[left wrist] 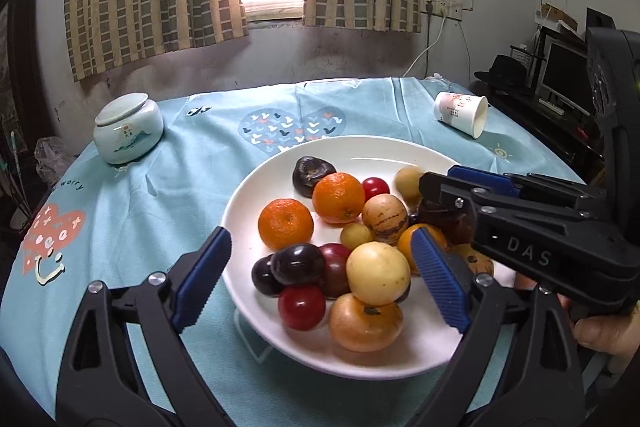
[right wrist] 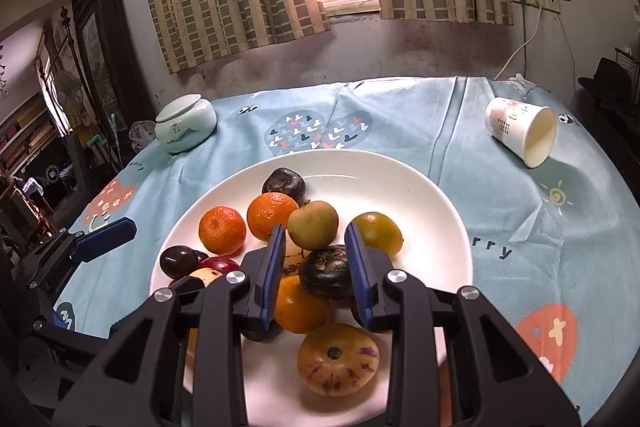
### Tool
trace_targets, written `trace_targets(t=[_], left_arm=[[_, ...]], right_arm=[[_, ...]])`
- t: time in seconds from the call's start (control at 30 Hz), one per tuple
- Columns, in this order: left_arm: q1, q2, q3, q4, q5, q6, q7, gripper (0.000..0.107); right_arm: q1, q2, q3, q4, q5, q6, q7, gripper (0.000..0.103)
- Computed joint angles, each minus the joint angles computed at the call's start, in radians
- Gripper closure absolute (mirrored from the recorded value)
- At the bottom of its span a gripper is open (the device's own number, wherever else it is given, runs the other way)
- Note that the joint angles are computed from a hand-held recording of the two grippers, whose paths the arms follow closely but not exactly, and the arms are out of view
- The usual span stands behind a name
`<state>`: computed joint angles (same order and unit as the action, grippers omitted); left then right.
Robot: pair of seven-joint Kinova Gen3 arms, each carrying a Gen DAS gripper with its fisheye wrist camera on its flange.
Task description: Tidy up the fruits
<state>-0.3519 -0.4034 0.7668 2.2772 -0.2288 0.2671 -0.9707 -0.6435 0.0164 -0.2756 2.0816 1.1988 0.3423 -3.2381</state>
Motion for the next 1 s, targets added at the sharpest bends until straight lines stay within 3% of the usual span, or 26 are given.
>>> trace_targets(t=[0.07,0.17,0.27,0.33,0.4,0.43,0.47,0.5,0.53,0.63,0.77,0.83,0.9,1.0], left_arm=[[0.040,0.012,-0.051,-0.005,0.010,0.012,-0.012,0.014],[0.118,0.016,-0.154,-0.005,0.012,0.021,-0.015,0.014],[0.215,0.001,-0.293,-0.010,0.073,0.036,-0.071,0.014],[0.282,-0.022,-0.379,-0.016,0.084,0.056,-0.076,0.014],[0.296,-0.068,-0.417,-0.020,0.099,0.080,-0.084,0.013],[0.284,-0.094,-0.415,-0.024,0.099,0.100,-0.083,0.012],[0.267,-0.127,-0.405,-0.026,0.098,0.122,-0.078,0.010],[0.251,-0.159,-0.394,-0.026,0.099,0.144,-0.071,0.009],[0.243,-0.189,-0.389,-0.026,0.103,0.169,-0.067,0.009],[0.246,-0.281,-0.377,-0.012,0.109,0.256,-0.075,0.009],[0.232,-0.408,-0.350,0.038,0.142,0.373,-0.056,0.007],[0.280,-0.458,-0.378,0.069,0.167,0.409,-0.072,0.007],[0.285,-0.499,-0.359,0.088,0.191,0.447,-0.073,0.007],[0.290,-0.521,-0.305,0.091,0.214,0.491,-0.093,0.007]], right_arm=[[0.012,-0.005,-0.021,0.003,0.032,0.012,-0.033,0.071],[0.102,-0.026,-0.116,0.016,0.112,0.002,-0.118,0.071],[0.112,-0.080,-0.134,0.039,0.211,-0.006,-0.237,0.071],[0.063,-0.127,-0.101,0.052,0.264,-0.010,-0.298,0.071],[0.004,-0.173,-0.072,0.066,0.318,0.007,-0.363,0.070],[-0.017,-0.195,-0.072,0.072,0.333,0.026,-0.389,0.069],[-0.031,-0.213,-0.090,0.077,0.349,0.062,-0.424,0.044],[-0.028,-0.232,-0.127,0.086,0.370,0.103,-0.464,0.012],[-0.019,-0.262,-0.174,0.098,0.382,0.143,-0.489,0.005],[-0.068,-0.304,-0.245,0.111,0.359,0.257,-0.465,0.004],[-0.108,-0.319,-0.348,0.102,0.201,0.387,-0.355,0.001],[-0.100,-0.336,-0.441,0.144,0.149,0.468,-0.389,0.001],[-0.084,-0.329,-0.533,0.171,0.071,0.550,-0.438,0.001],[-0.134,-0.259,-0.564,0.163,-0.051,0.672,-0.416,0.001]])
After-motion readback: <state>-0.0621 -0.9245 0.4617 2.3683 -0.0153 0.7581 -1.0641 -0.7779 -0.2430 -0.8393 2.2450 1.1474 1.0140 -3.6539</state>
